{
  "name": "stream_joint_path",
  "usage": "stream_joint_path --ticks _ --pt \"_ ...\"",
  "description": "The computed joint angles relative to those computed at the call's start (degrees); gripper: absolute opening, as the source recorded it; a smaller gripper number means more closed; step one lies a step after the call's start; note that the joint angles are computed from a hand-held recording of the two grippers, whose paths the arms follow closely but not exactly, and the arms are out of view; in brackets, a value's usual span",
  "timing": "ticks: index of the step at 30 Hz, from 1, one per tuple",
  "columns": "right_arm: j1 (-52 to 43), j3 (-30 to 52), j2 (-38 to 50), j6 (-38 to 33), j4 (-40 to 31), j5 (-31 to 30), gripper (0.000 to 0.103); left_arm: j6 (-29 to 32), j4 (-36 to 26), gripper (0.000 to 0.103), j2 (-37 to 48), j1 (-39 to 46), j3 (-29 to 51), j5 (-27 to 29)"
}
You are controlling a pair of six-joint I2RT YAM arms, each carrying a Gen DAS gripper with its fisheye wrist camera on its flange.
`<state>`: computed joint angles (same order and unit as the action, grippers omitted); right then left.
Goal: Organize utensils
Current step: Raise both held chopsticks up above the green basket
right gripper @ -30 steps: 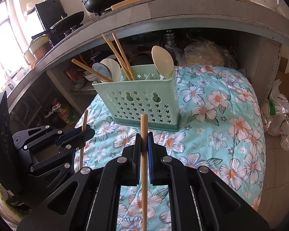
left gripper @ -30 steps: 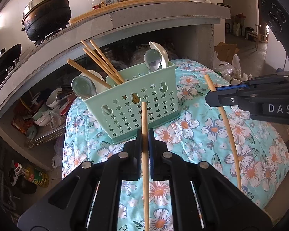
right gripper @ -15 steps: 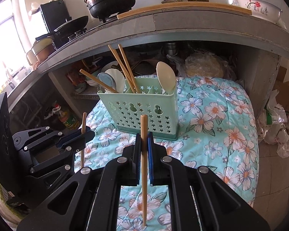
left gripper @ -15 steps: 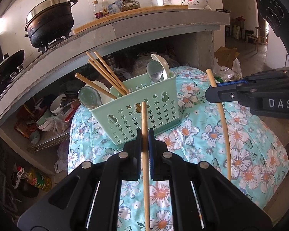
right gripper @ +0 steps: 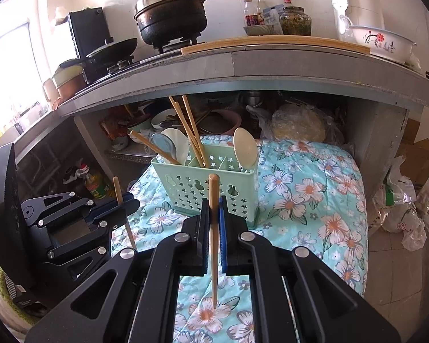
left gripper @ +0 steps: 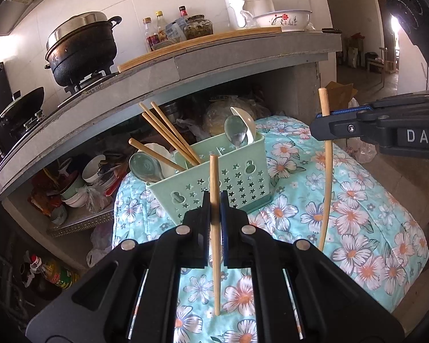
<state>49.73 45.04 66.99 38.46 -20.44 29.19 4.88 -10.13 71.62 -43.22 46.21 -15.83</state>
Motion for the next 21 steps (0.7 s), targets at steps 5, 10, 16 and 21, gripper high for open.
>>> stream_joint_path --ticks 5,10,16,21 --pt "-0.20 1.28 -1.53 -1.14 -1.50 1.26 0.006 -0.30 -0.63 0.006 -1.36 1.36 1.01 2.18" --pt "-0.83 3.69 -2.82 -3.04 -3.19 2.47 0.006 -0.66 -2.33 0.006 -3.01 5.39 3.51 7.19" --pt "-2.47 5.18 -6.60 -5.57 -3.63 3.39 0.006 -2.43 -3.57 0.006 -3.90 12.49 8.85 16.81" --pt "-3.80 7.48 -8.05 -8.31 -3.51 3.49 0.006 -5.60 -1.16 0.006 -3.22 18.23 12.80 25.48"
